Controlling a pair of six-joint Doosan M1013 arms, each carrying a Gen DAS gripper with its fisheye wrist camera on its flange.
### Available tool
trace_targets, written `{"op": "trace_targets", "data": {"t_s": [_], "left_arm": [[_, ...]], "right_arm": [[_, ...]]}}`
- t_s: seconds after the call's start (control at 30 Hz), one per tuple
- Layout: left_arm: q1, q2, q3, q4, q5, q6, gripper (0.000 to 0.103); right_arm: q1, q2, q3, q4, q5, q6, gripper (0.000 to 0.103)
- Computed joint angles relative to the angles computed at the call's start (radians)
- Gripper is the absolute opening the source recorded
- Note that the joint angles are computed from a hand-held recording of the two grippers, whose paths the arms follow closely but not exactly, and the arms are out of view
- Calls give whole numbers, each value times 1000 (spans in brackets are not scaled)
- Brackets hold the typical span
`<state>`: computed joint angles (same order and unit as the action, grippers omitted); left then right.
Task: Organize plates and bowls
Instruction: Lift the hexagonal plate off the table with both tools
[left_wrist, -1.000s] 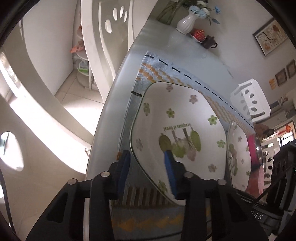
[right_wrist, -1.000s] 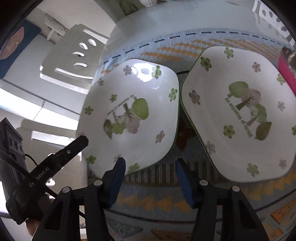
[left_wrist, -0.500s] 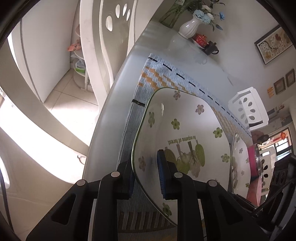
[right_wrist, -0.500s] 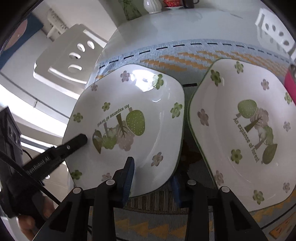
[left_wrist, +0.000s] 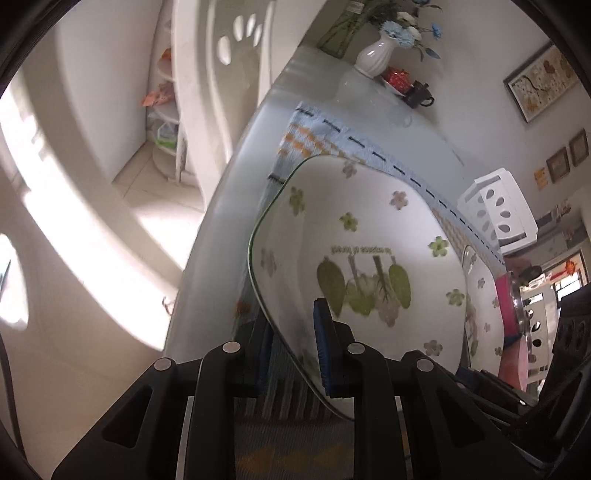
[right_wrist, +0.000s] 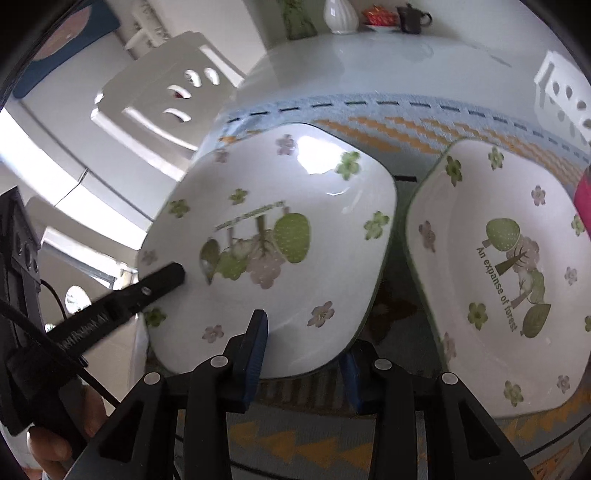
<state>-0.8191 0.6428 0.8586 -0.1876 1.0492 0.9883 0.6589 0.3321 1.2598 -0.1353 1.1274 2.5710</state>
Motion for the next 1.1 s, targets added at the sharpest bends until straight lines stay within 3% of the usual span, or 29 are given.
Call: {"op": "trace_targets", "data": {"t_s": [0.17, 0.27, 0.37, 0.57, 0.67, 0.8, 1.1], "left_arm": [[20, -16, 30, -44, -10, 9, 16], [21, -4, 8, -59, 5, 30, 16], [14, 8, -10, -60, 18, 47, 16], [5, 24, -32, -33, 20, 23, 16], [2, 27, -40, -9, 24, 25, 15], [1, 6, -12, 4, -8, 25, 15], [-19, -82, 111, 70, -9, -10, 15]], "right_arm": [[-1, -10, 13, 83, -48, 1, 36], [-40, -29, 53, 220, -93, -7, 37], [-63, -43, 88, 266, -103, 14, 37], [-51, -48, 94, 146, -124, 94, 34], [-26, -4, 22, 66, -11, 32, 29], [14, 0, -4, -56, 1, -28, 29], [46, 3, -27, -42, 39, -96, 29]]}}
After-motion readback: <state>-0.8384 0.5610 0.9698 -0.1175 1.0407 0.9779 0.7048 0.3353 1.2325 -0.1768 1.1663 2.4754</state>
